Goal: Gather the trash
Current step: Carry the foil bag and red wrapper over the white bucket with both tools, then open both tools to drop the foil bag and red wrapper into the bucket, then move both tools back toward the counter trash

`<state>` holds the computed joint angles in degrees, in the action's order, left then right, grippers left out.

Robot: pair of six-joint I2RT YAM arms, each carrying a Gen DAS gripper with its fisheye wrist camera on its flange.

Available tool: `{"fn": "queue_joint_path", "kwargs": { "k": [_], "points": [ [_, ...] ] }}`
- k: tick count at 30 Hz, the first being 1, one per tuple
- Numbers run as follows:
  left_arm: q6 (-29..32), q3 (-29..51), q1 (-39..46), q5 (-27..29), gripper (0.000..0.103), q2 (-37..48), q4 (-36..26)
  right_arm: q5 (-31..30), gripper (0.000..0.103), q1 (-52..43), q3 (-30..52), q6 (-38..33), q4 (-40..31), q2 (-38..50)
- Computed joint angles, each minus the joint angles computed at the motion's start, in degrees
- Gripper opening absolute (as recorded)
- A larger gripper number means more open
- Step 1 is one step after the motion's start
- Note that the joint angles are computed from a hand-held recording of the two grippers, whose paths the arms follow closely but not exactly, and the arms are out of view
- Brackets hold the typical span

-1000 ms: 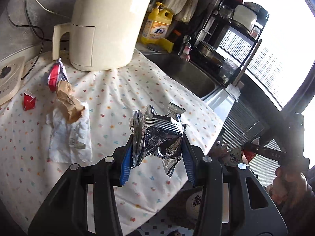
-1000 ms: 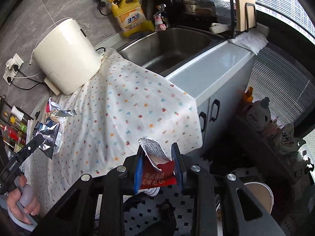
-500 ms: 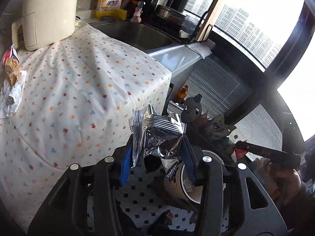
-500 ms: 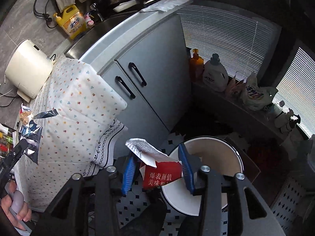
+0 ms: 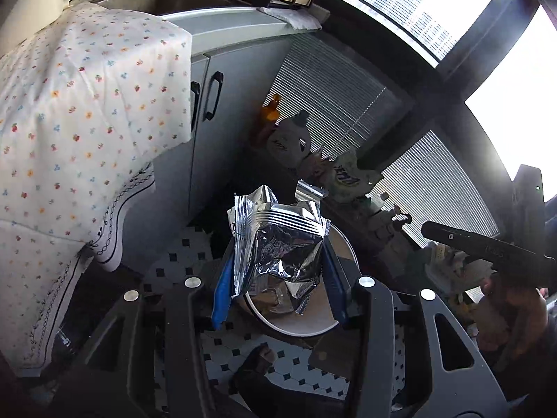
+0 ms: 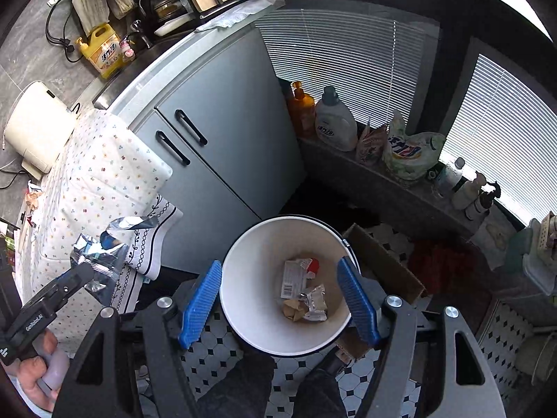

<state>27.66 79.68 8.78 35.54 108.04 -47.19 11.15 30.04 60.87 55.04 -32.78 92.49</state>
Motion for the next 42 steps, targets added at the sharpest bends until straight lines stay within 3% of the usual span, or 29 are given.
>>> {"fn": "queue_joint_path", "kwargs": {
  "k": [6,12,20,25,27,36,42],
  "points": [
    [-4.54,-7.16,-7.58,-0.50,0.048,-1.77,6.52,1.22,0.068,-0.63,-7.04,-0.22,-1.57,-8.40],
    [-8.74,-10.09,-12.18,0.66,0.075,-1.41,11.04,1.12,0.068,-1.91,-12.04,-0.49,-2.49,-13.58],
    [-9.99,-10.05,-8.82,-0.98,0.085,-6.12,8.98,-2.41,0.072,-3.68,-11.47,-3.94,2.66,-11.46],
    [-10.95,-5.41,-2.21,-4.43,0.092,-9.05,5.32,-0.32,0.075,-1.53,-5.31,-3.26,4.80,-6.83],
    [-12.94,-2.95,1.47,-3.82,0.096,-9.74,4.72,0.69,0.083,-0.63,-1.90,-2.41,4.43,-4.90],
    [-13.57,7.69,14.00,-4.04,0.097,-8.72,-0.15,0.19,0.095,4.22,17.62,-6.23,-0.11,7.11],
    [-13.00,14.41,19.72,-2.85,0.097,-5.72,-2.23,0.68,0.095,7.47,32.30,-9.42,-3.73,15.74]
  ]
}}
